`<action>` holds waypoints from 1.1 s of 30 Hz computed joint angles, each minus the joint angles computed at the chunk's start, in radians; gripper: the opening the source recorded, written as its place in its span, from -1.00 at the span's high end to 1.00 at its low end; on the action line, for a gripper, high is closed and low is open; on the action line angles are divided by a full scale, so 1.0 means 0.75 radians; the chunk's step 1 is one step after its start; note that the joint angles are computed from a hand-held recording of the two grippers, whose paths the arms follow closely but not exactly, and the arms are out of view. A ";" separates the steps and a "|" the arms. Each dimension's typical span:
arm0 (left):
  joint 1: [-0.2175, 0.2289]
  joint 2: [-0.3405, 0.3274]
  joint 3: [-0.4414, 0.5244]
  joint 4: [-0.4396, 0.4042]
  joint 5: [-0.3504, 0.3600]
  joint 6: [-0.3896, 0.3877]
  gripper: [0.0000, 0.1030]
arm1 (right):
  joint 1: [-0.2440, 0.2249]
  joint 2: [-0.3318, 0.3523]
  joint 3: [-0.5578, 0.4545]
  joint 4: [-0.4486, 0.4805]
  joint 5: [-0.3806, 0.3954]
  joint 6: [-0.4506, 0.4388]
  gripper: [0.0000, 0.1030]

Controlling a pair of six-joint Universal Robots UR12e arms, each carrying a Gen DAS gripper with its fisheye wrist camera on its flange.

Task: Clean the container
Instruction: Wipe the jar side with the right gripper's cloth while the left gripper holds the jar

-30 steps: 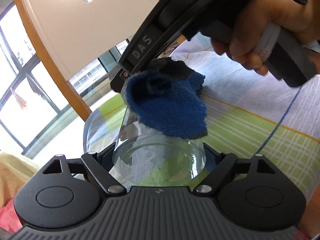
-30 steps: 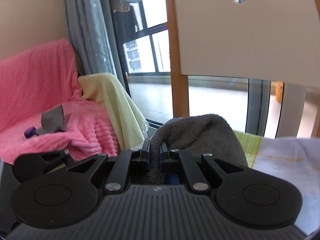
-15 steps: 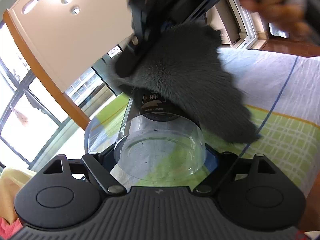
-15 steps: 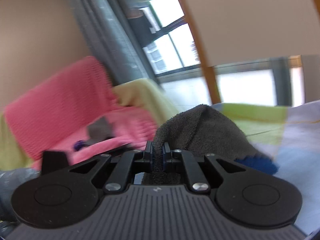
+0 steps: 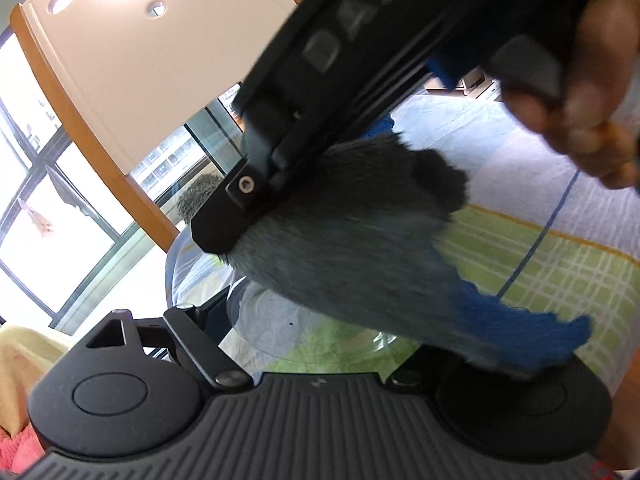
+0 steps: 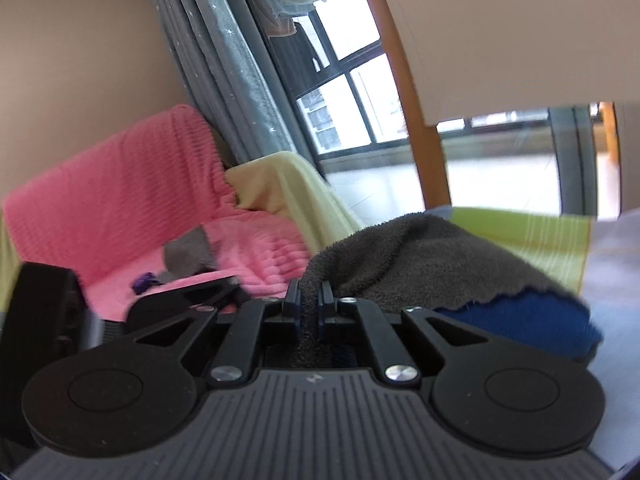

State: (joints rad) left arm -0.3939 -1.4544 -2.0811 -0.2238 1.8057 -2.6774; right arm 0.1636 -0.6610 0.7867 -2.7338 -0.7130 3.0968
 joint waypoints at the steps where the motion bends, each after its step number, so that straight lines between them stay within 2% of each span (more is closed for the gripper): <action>1: 0.001 0.000 -0.004 0.005 0.000 0.001 -0.65 | 0.002 0.005 -0.008 -0.017 -0.034 -0.007 0.95; 6: 0.010 0.002 -0.023 0.030 -0.012 0.003 -0.65 | 0.009 0.019 -0.034 -0.084 -0.223 -0.001 0.95; 9: 0.019 0.005 -0.032 0.031 -0.025 -0.008 -0.65 | -0.003 0.031 -0.053 -0.087 -0.209 0.092 0.94; 11: 0.038 0.014 -0.028 -0.012 -0.064 -0.055 -0.64 | -0.010 0.027 -0.037 -0.106 -0.190 0.166 0.94; 16: 0.175 0.072 -0.016 -0.181 -0.412 -0.322 -0.66 | -0.026 -0.005 0.032 -0.161 -0.177 0.296 0.94; 18: 0.202 0.079 -0.026 -0.179 -0.481 -0.351 -0.66 | -0.029 -0.025 0.057 -0.146 -0.182 0.311 0.94; 20: 0.191 0.068 -0.041 -0.130 -0.452 -0.294 -0.66 | -0.030 -0.054 0.081 -0.092 -0.187 0.282 0.91; 22: 0.139 0.047 -0.016 -0.093 -0.337 -0.180 -0.67 | -0.028 -0.091 0.113 -0.024 -0.172 0.200 0.85; 24: 0.069 0.012 0.026 -0.063 -0.208 -0.096 -0.66 | -0.032 -0.114 0.146 -0.008 -0.070 0.142 0.85; 26: 0.042 -0.059 0.087 -0.036 -0.143 -0.054 -0.65 | -0.033 -0.124 0.175 -0.027 0.048 0.144 0.86; 28: 0.047 -0.063 0.090 -0.038 -0.146 -0.063 -0.65 | -0.026 -0.130 0.197 -0.013 0.099 0.130 0.86; 30: 0.051 -0.067 0.092 -0.036 -0.150 -0.066 -0.65 | -0.018 -0.129 0.210 0.007 0.106 0.101 0.87; 33: 0.052 -0.075 0.092 -0.024 -0.146 -0.049 -0.64 | -0.023 -0.088 0.183 -0.097 0.130 0.258 0.94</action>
State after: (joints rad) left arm -0.3547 -1.5104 -2.0122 -0.2422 1.6960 -2.7142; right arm 0.1462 -0.7273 0.9243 -2.8064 -0.6152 3.2900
